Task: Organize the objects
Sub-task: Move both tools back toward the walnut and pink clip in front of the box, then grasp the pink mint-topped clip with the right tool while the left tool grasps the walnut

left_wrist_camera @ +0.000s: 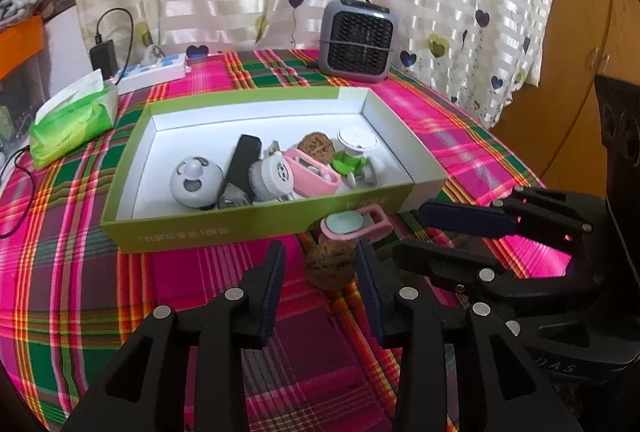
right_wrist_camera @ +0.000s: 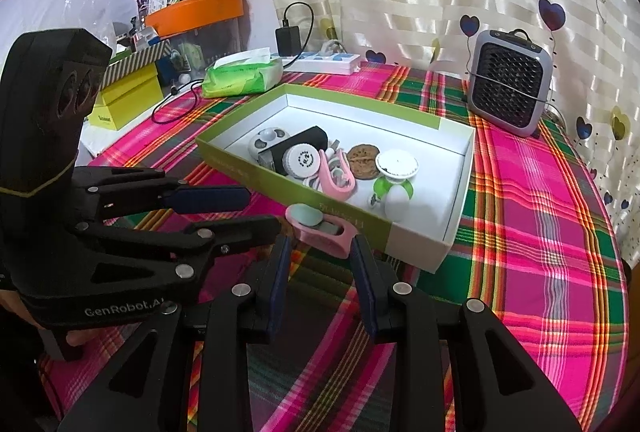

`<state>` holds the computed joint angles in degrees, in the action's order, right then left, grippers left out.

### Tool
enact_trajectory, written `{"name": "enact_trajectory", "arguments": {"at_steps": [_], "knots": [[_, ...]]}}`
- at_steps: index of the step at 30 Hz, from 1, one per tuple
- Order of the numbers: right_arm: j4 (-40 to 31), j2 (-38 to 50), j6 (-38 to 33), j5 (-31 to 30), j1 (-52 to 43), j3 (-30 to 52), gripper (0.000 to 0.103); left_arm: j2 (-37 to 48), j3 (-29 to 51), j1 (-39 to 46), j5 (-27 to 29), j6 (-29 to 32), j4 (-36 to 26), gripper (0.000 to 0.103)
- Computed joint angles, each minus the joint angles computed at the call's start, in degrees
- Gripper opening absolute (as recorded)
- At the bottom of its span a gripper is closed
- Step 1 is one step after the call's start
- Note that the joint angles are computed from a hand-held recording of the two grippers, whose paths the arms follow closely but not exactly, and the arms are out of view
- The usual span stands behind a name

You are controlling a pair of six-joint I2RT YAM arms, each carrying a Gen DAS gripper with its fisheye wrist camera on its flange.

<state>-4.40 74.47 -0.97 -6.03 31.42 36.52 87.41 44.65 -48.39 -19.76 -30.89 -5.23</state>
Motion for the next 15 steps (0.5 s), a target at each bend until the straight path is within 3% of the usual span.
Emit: {"name": "enact_trajectory", "arguments": {"at_steps": [15], "knots": [[-3.52, 3.43, -2.85, -1.55, -2.1, 3.05, 0.034, 3.55, 2.21, 2.38, 5.5, -0.9, -0.54, 0.033]]}}
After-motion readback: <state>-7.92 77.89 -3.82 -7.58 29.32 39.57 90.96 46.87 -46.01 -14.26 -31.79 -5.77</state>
